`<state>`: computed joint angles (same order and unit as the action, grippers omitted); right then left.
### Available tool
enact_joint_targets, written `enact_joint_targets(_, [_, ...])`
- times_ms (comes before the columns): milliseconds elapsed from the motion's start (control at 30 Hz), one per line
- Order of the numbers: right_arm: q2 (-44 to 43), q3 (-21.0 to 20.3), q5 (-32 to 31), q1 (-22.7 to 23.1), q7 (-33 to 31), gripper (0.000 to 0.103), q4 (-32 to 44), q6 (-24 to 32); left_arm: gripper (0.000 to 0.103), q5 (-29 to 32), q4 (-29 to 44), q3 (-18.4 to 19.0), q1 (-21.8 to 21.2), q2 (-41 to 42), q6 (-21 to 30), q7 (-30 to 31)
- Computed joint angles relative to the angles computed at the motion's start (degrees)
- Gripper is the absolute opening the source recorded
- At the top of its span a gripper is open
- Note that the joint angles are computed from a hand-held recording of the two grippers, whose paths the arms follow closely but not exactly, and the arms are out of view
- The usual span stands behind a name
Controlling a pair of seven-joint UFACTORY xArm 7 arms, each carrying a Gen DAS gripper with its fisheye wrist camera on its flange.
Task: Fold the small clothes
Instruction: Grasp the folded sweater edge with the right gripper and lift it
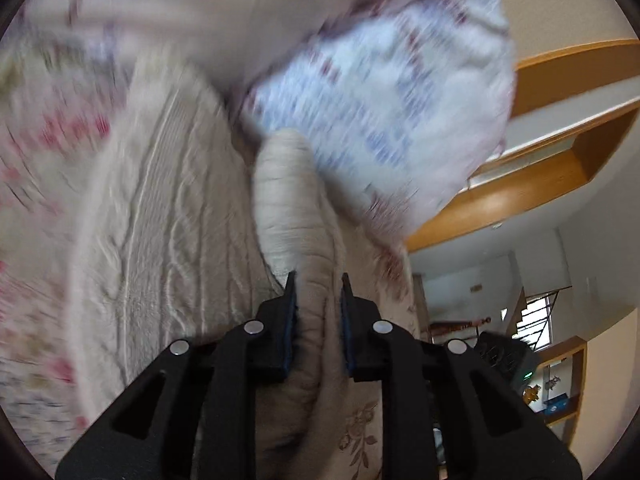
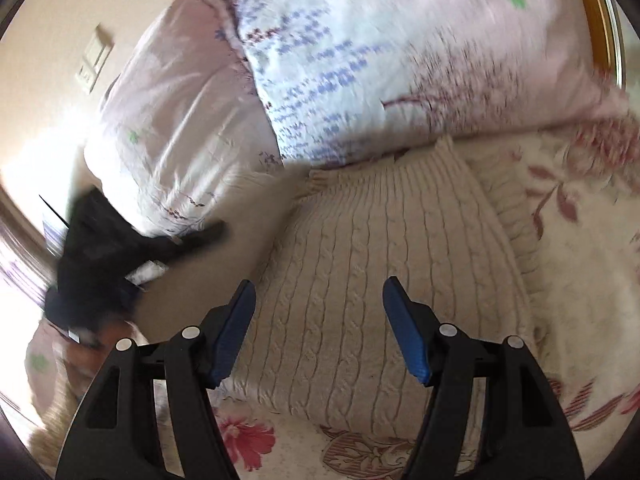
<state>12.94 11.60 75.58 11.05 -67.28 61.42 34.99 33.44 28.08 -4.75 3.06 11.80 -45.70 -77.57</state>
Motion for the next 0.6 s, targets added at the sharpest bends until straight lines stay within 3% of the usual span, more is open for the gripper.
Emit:
enact_joint_targets(67, [1.0,-0.4,-0.5,-0.9,2.3,0.068,1.1,3.2,0.024,0.8,1.1,-0.3,0.0,1.6,-2.0,0.7])
enact_joint_targets(133, [1.8,-0.5,-0.9,-1.8,4.0,0.068,2.2,6.7,0.043,6.0,1.8,-0.2,1.9,2.2,-5.9,-1.1])
enact_joint_targets(167, [2.3,-0.6,-1.2,-2.4,5.0,0.068,3.0,9.0,0.047,7.5,1.3,0.1,2.4,1.6,-7.9,-1.3])
enact_joint_targets(233, [3.8,-0.6,-2.0,-3.4,7.4,0.068,5.0,13.2,0.064,6.6,-2.4,1.5,2.2,-2.5,-8.0,1.5])
enact_joint_targets(300, [6.0,-0.5,-2.9,-4.2,10.9,0.068,7.5,17.6,0.067,0.2,-8.0,2.5,0.6,-8.8,-5.5,7.1])
enact_joint_targets(400, [7.9,-0.1,-5.0,-4.2,14.3,0.068,9.8,18.9,0.068,-8.8,-14.1,3.8,-1.1,-17.1,2.5,13.1])
enact_joint_targets(467, [9.0,0.3,-7.3,-3.5,16.1,0.067,11.0,18.0,0.068,-10.5,-16.0,5.3,-1.6,-19.4,6.9,14.4])
enact_joint_targets(600, [10.7,1.4,-11.4,-2.4,19.3,0.063,12.5,16.0,0.068,-6.7,-16.4,8.9,-2.5,-18.0,9.4,12.8])
